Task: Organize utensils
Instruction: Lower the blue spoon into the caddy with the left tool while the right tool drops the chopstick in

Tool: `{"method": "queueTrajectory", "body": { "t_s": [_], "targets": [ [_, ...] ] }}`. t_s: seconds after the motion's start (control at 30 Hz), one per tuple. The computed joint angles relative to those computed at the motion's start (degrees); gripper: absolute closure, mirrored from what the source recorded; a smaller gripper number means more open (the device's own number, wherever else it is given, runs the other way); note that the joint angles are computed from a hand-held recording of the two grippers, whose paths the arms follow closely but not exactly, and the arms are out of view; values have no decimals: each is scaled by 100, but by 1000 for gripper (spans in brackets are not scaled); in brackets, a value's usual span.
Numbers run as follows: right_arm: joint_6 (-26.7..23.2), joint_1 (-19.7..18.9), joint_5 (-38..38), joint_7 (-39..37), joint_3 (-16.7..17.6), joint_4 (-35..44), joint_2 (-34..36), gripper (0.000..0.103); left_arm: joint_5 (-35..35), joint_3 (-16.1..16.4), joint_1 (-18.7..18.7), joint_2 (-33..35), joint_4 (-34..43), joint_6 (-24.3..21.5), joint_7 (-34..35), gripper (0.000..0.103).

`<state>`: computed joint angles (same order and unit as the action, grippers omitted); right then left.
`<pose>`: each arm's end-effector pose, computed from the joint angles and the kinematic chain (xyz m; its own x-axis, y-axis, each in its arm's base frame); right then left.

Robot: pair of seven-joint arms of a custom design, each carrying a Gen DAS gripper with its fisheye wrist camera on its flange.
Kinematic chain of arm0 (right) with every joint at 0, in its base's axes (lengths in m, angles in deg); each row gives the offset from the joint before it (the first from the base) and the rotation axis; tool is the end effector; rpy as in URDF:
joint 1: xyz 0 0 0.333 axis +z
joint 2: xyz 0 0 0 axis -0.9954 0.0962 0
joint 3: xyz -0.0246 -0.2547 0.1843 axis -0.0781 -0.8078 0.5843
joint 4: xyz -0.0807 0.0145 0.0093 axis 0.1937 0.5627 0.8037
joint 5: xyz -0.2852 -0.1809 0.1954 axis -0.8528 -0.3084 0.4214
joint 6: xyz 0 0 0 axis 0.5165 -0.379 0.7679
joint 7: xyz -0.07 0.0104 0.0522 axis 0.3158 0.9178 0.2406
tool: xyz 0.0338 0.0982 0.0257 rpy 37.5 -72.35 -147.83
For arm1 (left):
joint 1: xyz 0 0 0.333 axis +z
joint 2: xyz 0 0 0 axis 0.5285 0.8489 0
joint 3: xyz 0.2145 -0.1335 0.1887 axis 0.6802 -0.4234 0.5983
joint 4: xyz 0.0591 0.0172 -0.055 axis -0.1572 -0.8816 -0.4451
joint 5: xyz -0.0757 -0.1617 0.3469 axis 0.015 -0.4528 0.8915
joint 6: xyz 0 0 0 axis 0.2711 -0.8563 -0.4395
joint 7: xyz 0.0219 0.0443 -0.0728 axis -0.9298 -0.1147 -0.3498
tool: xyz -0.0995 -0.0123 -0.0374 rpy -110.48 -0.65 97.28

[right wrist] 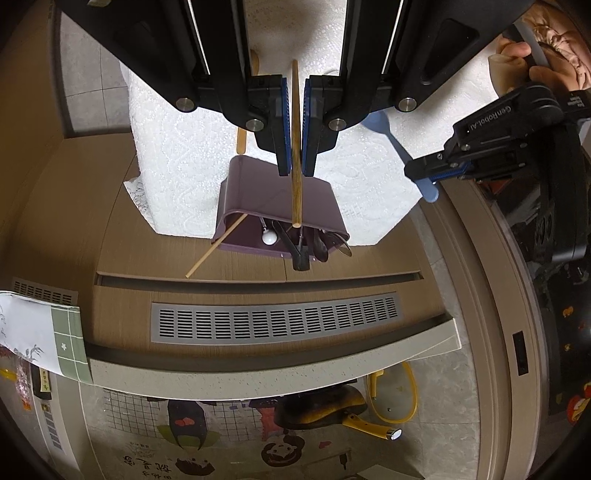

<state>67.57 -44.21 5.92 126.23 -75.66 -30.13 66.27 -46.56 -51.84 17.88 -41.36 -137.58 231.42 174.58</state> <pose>0.4788 0.4672 0.6208 -0.0595 -0.9917 -0.1139 -0.5434 0.1279 -0.8297 0.5862 -0.3255 0.5956 -0.6286 -0.7672 0.1276 -0.5262 0.2987 -0.7962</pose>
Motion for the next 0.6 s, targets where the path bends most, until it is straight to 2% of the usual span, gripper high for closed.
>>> {"method": "queueTrajectory", "body": {
  "t_s": [0.17, 0.33, 0.43, 0.6],
  "targets": [
    [-43, 6, 19, -128, -11, 118, 37, 98, -85, -70, 16, 100, 191, -26, 141, 98],
    [-221, 43, -116, -440, -87, 577, 169, 98, -133, -119, 18, 223, 627, 30, 320, 98],
    [-365, 90, -331, -743, -200, 1114, 323, 98, -197, -181, 28, 526, 1328, 7, 442, 98],
    [-507, 185, -567, -1350, -519, 2384, 860, 98, 297, -157, -241, 1543, 3229, -168, 346, 98]
  ]
}}
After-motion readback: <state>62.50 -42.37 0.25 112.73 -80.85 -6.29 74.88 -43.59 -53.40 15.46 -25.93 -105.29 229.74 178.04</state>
